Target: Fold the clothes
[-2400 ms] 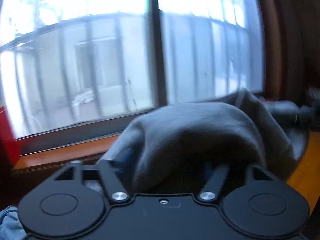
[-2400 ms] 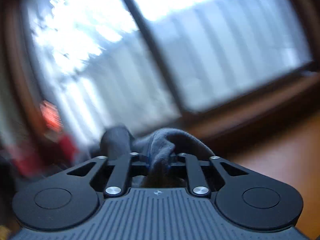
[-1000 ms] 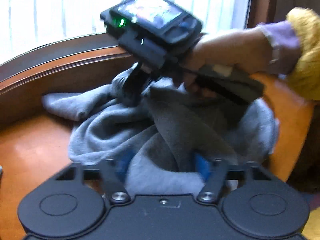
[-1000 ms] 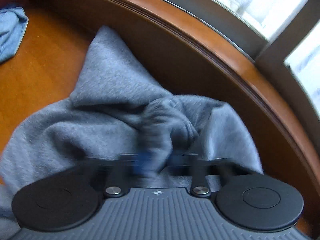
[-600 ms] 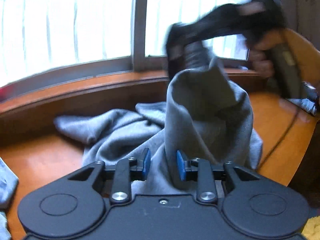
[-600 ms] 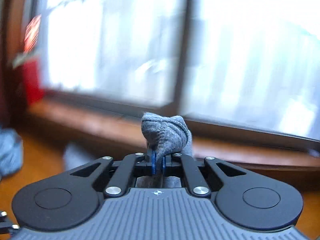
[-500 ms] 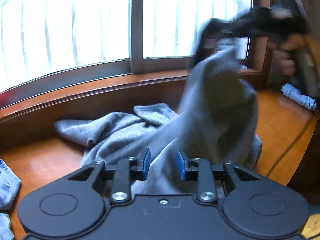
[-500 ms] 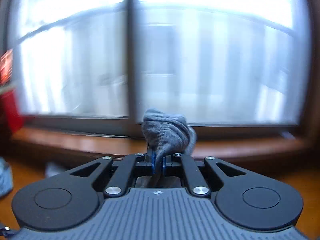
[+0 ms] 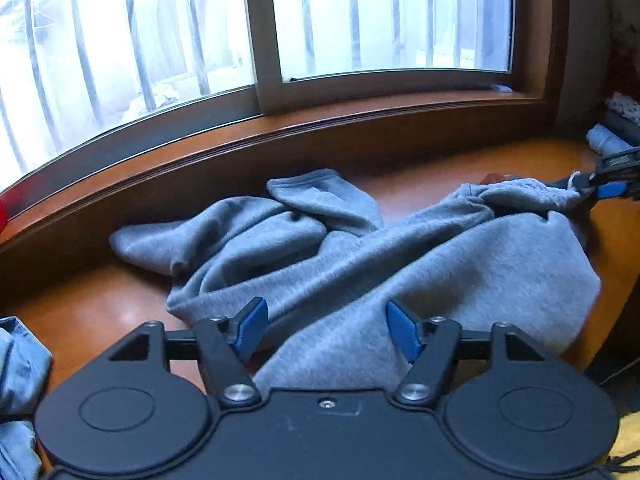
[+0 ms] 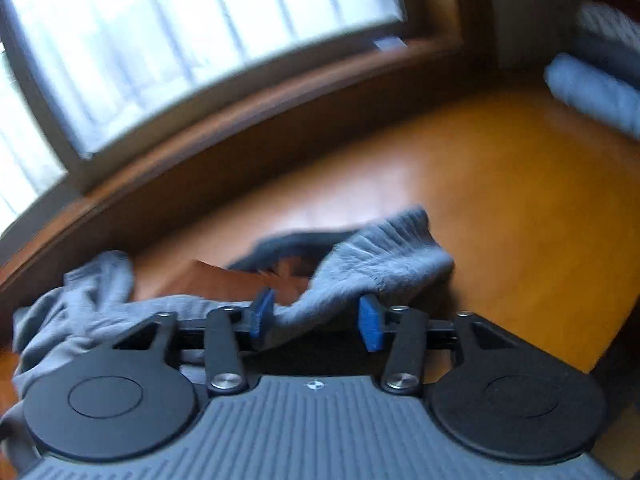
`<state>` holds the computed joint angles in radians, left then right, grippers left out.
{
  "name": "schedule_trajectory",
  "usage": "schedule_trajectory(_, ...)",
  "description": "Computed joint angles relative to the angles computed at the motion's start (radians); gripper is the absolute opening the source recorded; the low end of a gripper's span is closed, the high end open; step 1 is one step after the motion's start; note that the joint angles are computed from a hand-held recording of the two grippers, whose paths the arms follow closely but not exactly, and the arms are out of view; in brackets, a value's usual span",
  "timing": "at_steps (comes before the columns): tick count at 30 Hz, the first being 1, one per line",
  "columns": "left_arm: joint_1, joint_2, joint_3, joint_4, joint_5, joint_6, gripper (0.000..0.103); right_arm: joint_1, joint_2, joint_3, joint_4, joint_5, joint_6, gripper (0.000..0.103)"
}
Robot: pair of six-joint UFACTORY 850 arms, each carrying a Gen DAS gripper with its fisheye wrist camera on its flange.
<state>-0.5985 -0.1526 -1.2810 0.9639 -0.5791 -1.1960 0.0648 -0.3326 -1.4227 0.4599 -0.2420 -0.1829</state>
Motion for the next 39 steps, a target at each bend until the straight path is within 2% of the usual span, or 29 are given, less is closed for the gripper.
schedule_trajectory(2, 0.008, -0.021, -0.021, 0.003, 0.001, 0.006, 0.070, 0.016, 0.008, -0.010, 0.126, 0.013, -0.209, 0.072)
schedule_trajectory(4, 0.016, -0.051, -0.054, -0.006, -0.004, 0.045, 0.071, 0.029, -0.002, -0.050, 0.224, -0.026, -0.419, 0.072)
schedule_trajectory(7, 0.028, -0.090, -0.091, -0.026, 0.002, 0.112, 0.077, 0.043, -0.075, -0.170, 0.371, -0.157, -0.733, 0.076)
schedule_trajectory(9, 0.042, -0.114, -0.112, -0.105, 0.024, 0.211, 0.088, 0.059, -0.137, -0.243, 0.374, -0.258, -0.830, 0.077)
schedule_trajectory(11, 0.052, -0.143, -0.132, -0.210, 0.037, 0.330, 0.090, 0.080, -0.243, -0.385, 0.254, -0.403, -0.793, 0.077)
schedule_trajectory(14, 0.039, -0.162, -0.142, -0.170, 0.015, 0.312, 0.090, 0.122, -0.383, -0.580, 0.054, -0.575, -0.683, 0.077)
schedule_trajectory(17, 0.037, -0.133, -0.130, -0.119, 0.020, 0.256, 0.089, 0.134, -0.427, -0.629, -0.025, -0.648, -0.631, 0.077)
schedule_trajectory(20, 0.046, -0.096, -0.116, -0.091, 0.030, 0.225, 0.089, 0.123, -0.448, -0.657, 0.012, -0.679, -0.631, 0.077)
schedule_trajectory(23, 0.063, -0.107, -0.132, -0.089, 0.000, 0.289, 0.089, 0.111, -0.467, -0.684, 0.045, -0.709, -0.630, 0.077)
schedule_trajectory(25, 0.087, -0.154, -0.171, -0.183, -0.028, 0.451, 0.085, 0.115, -0.474, -0.693, 0.030, -0.718, -0.640, 0.077)
schedule_trajectory(27, 0.113, -0.186, -0.196, -0.367, -0.013, 0.645, 0.081, 0.126, -0.478, -0.691, 0.011, -0.710, -0.647, 0.077)
schedule_trajectory(29, 0.134, -0.214, -0.214, -0.566, -0.003, 0.831, 0.060, 0.139, -0.467, -0.661, 0.001, -0.673, -0.662, 0.077)
schedule_trajectory(31, 0.135, -0.220, -0.208, -0.629, 0.015, 0.881, 0.057, 0.147, -0.445, -0.617, 0.003, -0.622, -0.687, 0.071)
schedule_trajectory(32, 0.128, -0.214, -0.196, -0.599, 0.031, 0.843, 0.049, 0.152, -0.434, -0.594, 0.004, -0.595, -0.699, 0.053)
schedule_trajectory(33, 0.119, -0.205, -0.181, -0.547, 0.048, 0.763, 0.045, 0.155, -0.409, -0.553, 0.003, -0.545, -0.702, 0.022)
schedule_trajectory(35, 0.104, -0.186, -0.153, -0.425, 0.060, 0.554, 0.028, 0.155, -0.360, -0.475, 0.030, -0.448, -0.705, 0.015)
schedule_trajectory(36, 0.097, -0.172, -0.142, -0.363, 0.059, 0.449, 0.025, 0.153, -0.335, -0.436, 0.059, -0.399, -0.709, 0.010)
schedule_trajectory(38, 0.079, -0.138, -0.126, -0.233, 0.042, 0.240, 0.014, 0.139, -0.254, -0.333, 0.183, -0.250, -0.760, 0.009)
schedule_trajectory(39, 0.070, -0.122, -0.119, -0.168, 0.028, 0.135, 0.013, 0.123, -0.212, -0.288, 0.288, -0.198, -0.806, 0.009)
